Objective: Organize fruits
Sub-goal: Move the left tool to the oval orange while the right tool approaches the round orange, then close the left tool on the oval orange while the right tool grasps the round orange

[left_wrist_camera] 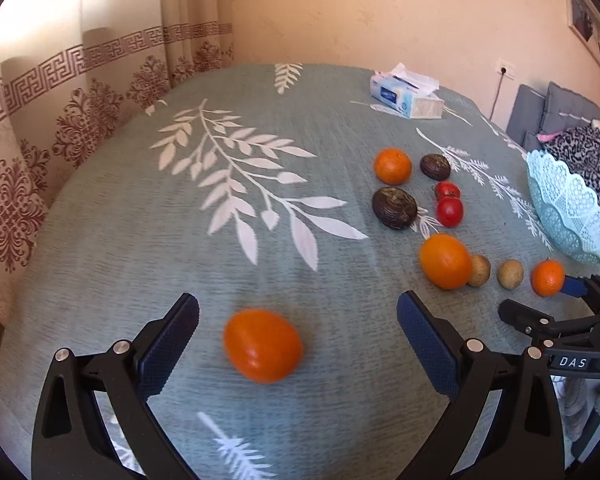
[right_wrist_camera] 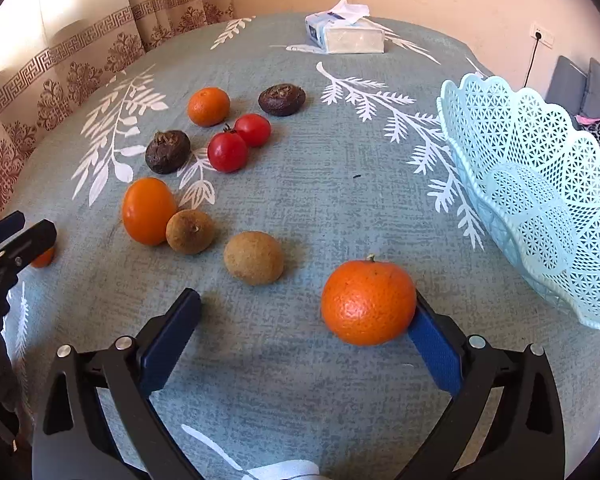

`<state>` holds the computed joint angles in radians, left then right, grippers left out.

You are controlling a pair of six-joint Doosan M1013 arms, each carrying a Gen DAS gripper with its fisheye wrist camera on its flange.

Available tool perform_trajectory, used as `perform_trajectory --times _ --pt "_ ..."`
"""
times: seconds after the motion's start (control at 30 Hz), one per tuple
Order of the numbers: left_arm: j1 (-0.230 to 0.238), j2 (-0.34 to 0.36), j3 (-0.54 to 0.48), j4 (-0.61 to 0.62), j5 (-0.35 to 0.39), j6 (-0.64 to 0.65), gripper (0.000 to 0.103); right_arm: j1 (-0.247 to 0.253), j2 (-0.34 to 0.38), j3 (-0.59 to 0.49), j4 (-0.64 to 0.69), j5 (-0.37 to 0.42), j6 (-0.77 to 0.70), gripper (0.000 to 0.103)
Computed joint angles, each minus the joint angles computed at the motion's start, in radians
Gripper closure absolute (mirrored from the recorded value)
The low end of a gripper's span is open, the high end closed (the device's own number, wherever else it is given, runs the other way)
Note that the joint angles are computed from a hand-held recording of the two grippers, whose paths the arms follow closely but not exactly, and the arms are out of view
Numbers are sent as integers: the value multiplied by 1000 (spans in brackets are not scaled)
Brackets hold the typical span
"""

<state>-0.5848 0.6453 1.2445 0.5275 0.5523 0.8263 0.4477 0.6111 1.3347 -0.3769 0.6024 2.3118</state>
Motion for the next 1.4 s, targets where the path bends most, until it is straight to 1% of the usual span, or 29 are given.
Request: perform_trajectory --times 0.07,0.13,0.2,0.27,0.3,0.43,0.6,0.67,0.77,1.03,1.17,1.23,1.4 --pt "6 -8 9 29 -3 -46 5 4 -22 37 -81 -67 82 2" --pt "11 -16 18 71 -5 -101 5 11 -41 66 -196 -118 193 2" --pt "14 -25 29 85 -9 -115 5 19 -54 85 -301 -166 286 2" --pt "14 -33 43 92 -12 -115 5 23 -63 99 -364 -200 351 2" --pt "14 -37 50 87 -13 -108 5 22 -66 104 -372 -213 360 2" --pt "11 -43 73 81 -12 -97 5 21 -73 117 -428 -246 428 2" --pt "-10 -31 79 275 26 -269 5 35 -72 126 -606 -222 591 2" --pt "-15 -26 76 313 40 -297 5 41 -71 129 -647 -216 621 2" --pt "-15 -24 73 306 43 -291 5 43 -64 120 -614 -210 579 2" --pt "-13 -21 68 294 51 -285 5 41 -64 122 -599 -217 574 2" --pt "-14 -15 59 281 66 -269 5 37 -62 118 -558 -221 534 2" --pt "-12 -11 52 253 70 -241 11 34 -62 117 -529 -226 515 2" --pt "0 -10 49 154 48 -156 26 30 -62 117 -488 -233 482 2"
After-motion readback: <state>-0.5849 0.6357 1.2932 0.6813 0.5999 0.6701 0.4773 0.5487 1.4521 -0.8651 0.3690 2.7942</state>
